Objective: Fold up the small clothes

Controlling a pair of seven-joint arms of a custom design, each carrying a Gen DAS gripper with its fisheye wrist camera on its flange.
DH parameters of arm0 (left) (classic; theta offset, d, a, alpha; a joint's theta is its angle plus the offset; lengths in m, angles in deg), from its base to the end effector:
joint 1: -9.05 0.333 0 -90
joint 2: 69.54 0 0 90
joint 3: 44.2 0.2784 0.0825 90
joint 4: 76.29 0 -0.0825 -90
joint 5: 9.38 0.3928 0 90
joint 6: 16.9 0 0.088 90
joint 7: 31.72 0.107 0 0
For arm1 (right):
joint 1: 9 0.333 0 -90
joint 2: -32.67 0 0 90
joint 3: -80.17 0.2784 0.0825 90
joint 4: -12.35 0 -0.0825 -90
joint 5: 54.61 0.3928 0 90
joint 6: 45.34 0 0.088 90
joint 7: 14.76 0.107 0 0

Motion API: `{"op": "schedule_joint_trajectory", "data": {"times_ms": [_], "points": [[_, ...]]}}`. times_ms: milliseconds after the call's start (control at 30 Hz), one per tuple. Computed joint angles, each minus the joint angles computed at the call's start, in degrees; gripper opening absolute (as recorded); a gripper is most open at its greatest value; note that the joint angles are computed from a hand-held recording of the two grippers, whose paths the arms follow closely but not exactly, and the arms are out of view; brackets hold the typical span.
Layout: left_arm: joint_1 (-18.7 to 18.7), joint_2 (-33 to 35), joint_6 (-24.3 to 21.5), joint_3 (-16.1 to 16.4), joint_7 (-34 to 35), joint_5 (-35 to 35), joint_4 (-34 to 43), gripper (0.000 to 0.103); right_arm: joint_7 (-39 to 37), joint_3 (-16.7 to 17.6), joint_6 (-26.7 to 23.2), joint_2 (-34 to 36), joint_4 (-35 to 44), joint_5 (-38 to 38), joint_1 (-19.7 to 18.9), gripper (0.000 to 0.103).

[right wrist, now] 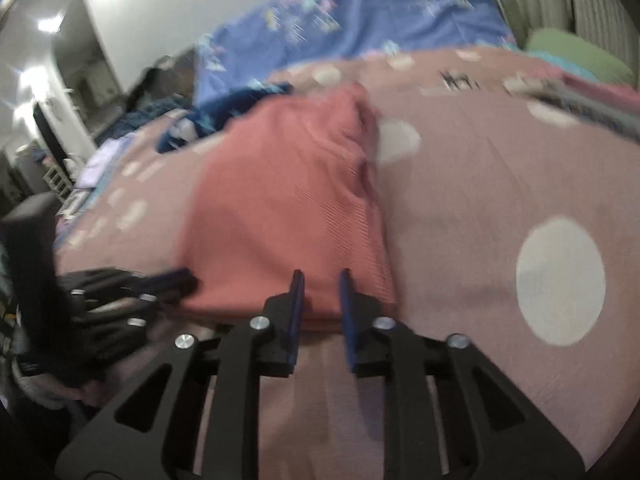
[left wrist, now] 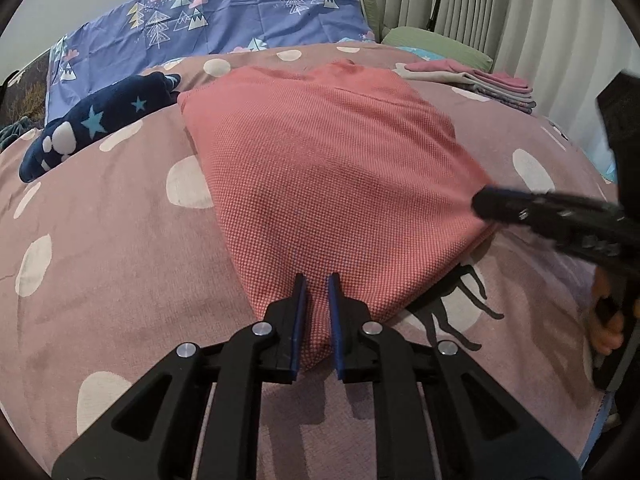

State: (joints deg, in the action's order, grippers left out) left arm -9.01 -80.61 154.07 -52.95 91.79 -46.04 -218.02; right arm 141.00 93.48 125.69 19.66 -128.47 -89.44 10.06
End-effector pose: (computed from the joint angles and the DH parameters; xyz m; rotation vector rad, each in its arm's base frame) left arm 0.4708 -0.1914 0.3936 -1.4072 2.2760 -0.9281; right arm 0.4078 0.3076 0.4144 -1.6874 1.6902 -0.3901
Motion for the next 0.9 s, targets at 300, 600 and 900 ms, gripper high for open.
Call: {"op": "schedule_joint_trajectory", "data": {"times_ms": [300,600,900], "points": [[-1.5,-1.6,-4.3,3.4,6.5,-10.1,2.9,0.019,-3.6,-0.3,-6.1,-2.8,2.8,-1.8,1.0,0.023],[5.7,13.3,-0.3,-0.3,-13.2,11.2,18.0,0.044,-19.7,-6.7,-9.9,20.9,31.4,12.4,1.6,0.047],[11.7,17.3,-3.9,-5.9,0.2,-7.5,20.9,0.058,-35.5,-5.1,-6.2,28.7,35.9,32.9,-1.2,0.014]]}}
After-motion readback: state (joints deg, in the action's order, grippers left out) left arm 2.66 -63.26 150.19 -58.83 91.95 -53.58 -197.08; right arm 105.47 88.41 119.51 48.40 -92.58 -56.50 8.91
